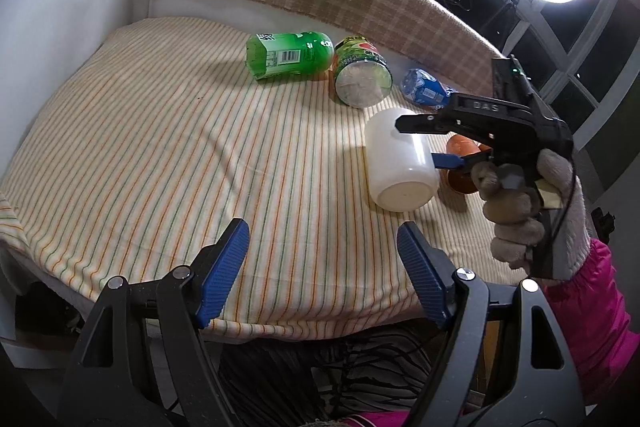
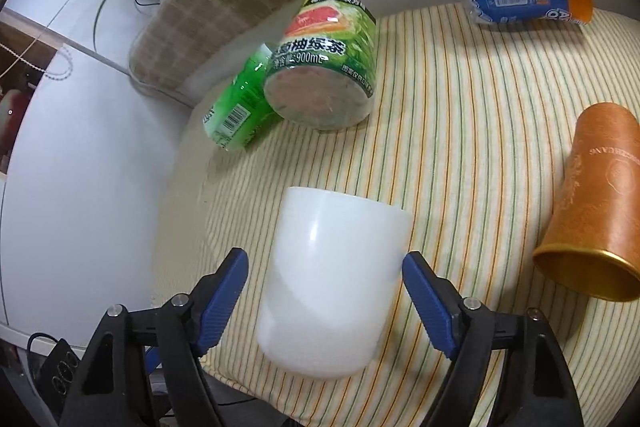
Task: Flip cup upright
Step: 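Rotate the white cup opening-up with the right tool and lower it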
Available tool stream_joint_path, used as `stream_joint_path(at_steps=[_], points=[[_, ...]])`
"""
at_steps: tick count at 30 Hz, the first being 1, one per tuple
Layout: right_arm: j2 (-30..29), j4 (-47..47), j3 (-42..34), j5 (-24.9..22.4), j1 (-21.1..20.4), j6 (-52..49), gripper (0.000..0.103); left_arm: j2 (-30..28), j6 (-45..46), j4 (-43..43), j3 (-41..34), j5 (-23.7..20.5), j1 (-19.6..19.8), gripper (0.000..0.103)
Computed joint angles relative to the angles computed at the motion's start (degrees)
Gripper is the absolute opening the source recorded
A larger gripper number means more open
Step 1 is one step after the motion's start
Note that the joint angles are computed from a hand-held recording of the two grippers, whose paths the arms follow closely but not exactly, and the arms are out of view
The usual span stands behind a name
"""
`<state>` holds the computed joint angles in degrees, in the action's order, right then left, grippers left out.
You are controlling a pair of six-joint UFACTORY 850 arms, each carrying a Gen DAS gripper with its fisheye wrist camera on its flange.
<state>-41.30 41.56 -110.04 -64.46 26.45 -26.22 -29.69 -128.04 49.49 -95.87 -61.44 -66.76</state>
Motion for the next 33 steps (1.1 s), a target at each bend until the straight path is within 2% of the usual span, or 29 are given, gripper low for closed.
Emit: stream_joint_path(at_steps=[13, 16, 27, 33], points=[[-4.5, -0.4, -5.8, -4.3, 0.4, 1.8, 0.076, -1.2, 1.7, 0.3, -2.4, -1.8, -0.3, 0.079], [-3.9, -0.1, -4.9, -3.5, 0.5, 0.9, 0.076, -1.6, 2.4, 0.4, -3.1, -2.3, -0.4, 0.079], [1.7, 3.4, 2.4, 2.9, -0.2, -7.2, 0.076, -1.5, 2.7, 0.6, -2.9, -2.1, 0.0, 0.079], [7.7, 5.3, 9.9, 11.5, -0.3, -15.8, 0.075, -1.6, 2.5, 0.8, -2.9, -1.2, 0.3, 0.079]])
